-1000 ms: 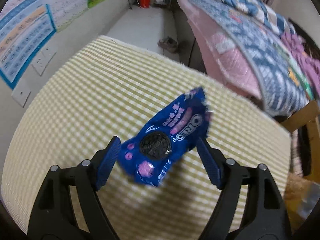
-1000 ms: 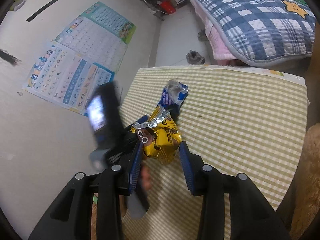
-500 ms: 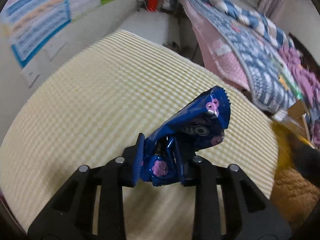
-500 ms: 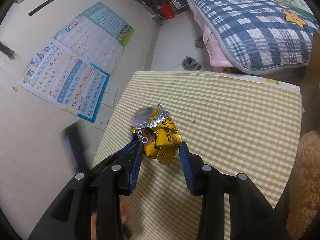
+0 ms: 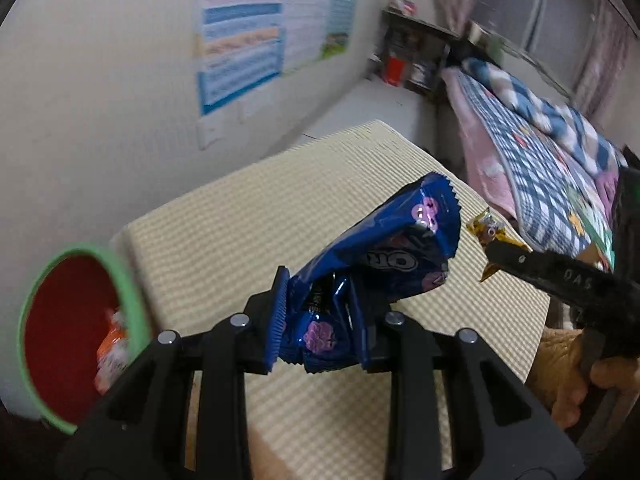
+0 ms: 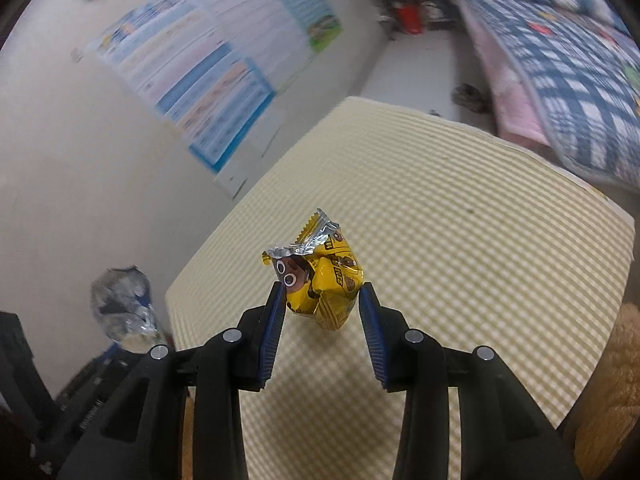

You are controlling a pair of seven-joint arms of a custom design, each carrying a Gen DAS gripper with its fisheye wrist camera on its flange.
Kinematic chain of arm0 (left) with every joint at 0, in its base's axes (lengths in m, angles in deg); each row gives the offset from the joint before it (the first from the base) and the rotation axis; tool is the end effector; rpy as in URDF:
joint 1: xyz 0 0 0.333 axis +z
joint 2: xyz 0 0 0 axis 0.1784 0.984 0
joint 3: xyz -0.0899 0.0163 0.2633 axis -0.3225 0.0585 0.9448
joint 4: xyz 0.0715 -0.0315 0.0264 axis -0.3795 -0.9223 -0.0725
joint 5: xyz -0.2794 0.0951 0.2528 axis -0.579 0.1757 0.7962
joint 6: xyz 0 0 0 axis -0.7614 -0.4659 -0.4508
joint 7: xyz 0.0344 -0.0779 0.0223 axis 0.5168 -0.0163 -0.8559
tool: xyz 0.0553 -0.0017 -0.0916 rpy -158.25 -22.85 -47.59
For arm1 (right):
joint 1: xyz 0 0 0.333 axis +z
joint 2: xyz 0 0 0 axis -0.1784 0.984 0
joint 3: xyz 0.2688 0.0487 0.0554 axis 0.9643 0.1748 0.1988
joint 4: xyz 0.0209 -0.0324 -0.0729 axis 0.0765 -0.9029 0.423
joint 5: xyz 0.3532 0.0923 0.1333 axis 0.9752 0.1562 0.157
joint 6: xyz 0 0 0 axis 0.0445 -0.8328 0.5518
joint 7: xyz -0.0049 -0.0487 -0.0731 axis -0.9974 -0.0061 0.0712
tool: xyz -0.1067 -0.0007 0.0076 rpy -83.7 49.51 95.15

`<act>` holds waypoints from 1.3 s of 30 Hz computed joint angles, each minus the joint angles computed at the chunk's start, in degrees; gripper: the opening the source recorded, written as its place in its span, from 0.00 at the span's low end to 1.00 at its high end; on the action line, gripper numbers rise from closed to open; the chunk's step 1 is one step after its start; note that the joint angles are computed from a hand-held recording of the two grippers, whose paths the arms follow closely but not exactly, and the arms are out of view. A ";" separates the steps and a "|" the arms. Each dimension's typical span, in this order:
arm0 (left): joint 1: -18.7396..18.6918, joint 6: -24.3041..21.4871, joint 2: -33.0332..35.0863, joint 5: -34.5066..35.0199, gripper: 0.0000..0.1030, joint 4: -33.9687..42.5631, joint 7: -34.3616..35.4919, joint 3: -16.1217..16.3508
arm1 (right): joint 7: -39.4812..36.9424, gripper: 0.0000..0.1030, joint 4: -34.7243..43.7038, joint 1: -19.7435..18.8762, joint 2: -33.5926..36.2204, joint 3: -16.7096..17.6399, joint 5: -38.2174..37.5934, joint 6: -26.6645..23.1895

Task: Collect trash
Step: 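Carry the blue and yellow wrappers in both grippers over the bucket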

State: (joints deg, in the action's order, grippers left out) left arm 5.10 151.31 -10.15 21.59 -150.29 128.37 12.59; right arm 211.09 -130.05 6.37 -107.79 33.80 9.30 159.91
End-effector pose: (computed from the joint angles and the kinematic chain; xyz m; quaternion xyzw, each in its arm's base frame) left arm 0.4575 -0.0428 0.5841 -0.5802 0.7337 -0.3132 0.1645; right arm 0.4154 0.2024 0.5817 -0.5226 0.7790 -0.0844 0.3361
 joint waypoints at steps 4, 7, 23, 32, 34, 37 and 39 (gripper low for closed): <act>1.44 0.77 -3.95 0.72 0.27 -2.44 0.65 1.51 | -0.35 0.37 2.27 1.21 1.66 1.91 -1.42 -0.24; 1.90 2.28 -5.45 1.01 0.27 -3.65 0.64 1.94 | 0.31 0.37 4.11 1.62 2.63 3.15 -3.15 -0.26; 5.76 4.88 -6.04 0.74 0.27 -4.57 0.87 5.53 | 1.39 0.37 13.61 5.77 10.36 5.62 -9.09 -3.26; 8.60 6.16 -4.90 2.61 0.28 -5.14 -0.10 5.67 | -0.89 0.37 18.36 8.70 15.58 5.49 -9.95 -4.36; 8.98 6.15 -4.65 2.67 0.28 -5.21 -0.23 5.87 | -1.50 0.37 19.57 9.27 16.77 5.45 -10.02 -4.57; 9.64 6.35 -4.04 2.88 0.28 -5.10 -0.33 6.08 | -2.27 0.37 21.37 10.02 18.56 5.43 -10.40 -4.78; 10.24 6.63 -3.69 3.20 0.28 -5.20 -0.33 6.15 | -2.97 0.37 22.77 10.56 20.02 5.35 -10.57 -4.99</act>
